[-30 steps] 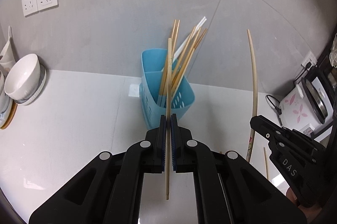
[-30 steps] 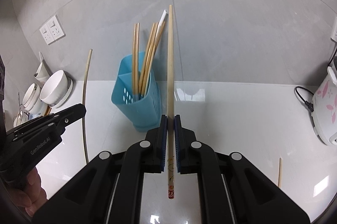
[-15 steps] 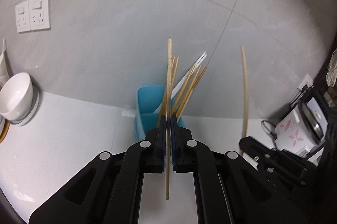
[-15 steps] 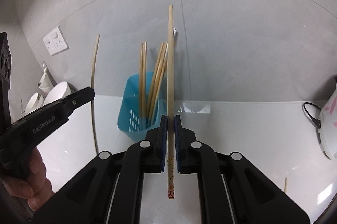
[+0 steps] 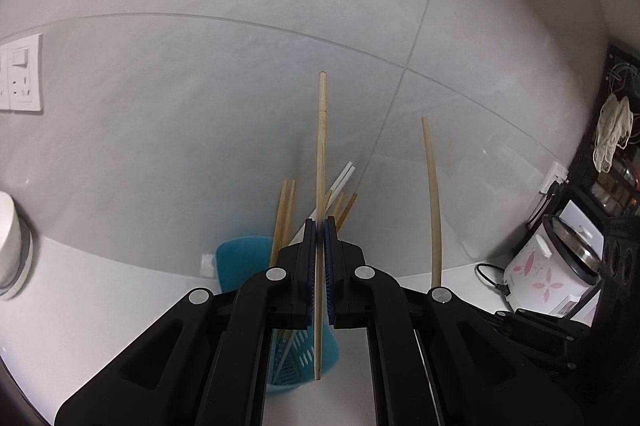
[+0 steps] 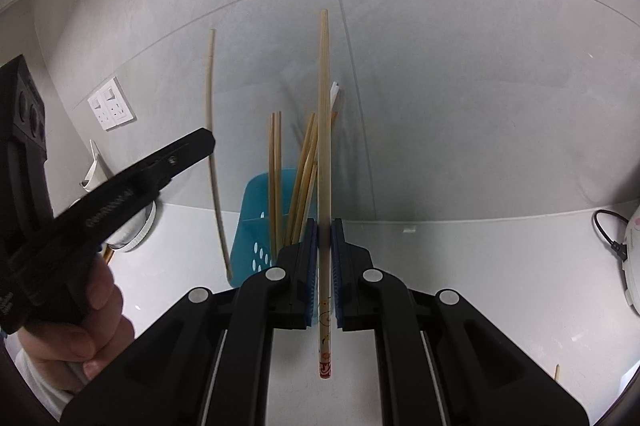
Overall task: Organize utensils
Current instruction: 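Lower the pale chopstick into the holder and open the left tool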
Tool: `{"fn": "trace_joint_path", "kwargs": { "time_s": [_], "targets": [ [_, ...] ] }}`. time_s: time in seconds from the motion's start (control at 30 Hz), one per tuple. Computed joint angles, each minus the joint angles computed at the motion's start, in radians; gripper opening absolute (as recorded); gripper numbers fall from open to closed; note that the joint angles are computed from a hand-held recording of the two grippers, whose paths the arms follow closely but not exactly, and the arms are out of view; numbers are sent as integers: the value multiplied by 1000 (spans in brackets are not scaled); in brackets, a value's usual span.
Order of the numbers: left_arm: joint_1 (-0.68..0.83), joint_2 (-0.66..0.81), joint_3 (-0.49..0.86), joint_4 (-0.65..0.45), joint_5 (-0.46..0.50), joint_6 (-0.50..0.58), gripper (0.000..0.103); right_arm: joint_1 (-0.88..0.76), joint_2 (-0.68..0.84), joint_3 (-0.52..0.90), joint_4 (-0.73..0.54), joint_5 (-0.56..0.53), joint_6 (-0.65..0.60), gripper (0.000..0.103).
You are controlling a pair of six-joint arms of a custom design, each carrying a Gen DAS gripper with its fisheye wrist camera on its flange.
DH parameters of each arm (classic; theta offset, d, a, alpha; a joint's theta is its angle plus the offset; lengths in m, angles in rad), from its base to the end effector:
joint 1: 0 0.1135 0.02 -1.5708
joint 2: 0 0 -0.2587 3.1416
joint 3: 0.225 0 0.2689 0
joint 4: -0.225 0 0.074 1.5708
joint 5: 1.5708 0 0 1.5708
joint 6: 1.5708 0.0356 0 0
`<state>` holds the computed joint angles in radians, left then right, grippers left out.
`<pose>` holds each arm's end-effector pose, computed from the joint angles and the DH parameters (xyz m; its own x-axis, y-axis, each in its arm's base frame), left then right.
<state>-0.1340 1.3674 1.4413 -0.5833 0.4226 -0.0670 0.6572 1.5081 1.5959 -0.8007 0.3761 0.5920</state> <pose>0.3129 -0.0569 0.3941 -0.5141 0.0077 -0.8577 0.4433 0.8584 -0.2580 0.2777 0.1978 0.3844 -0.6240 0.1741 -0.7618 0.0000 0.9749 0.2228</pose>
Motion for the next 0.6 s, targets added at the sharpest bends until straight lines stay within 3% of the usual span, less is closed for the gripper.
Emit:
{"fn": "trace_joint_path", "kwargs": {
  "time_s": [0.23, 0.6],
  "targets": [
    [-28, 19, -48, 75, -39, 24, 3, -28, 3, -24, 15, -19, 6, 6],
    [-44, 42, -118, 88, -79, 77, 4, -38, 19, -32, 26, -30, 4, 6]
  ]
}}
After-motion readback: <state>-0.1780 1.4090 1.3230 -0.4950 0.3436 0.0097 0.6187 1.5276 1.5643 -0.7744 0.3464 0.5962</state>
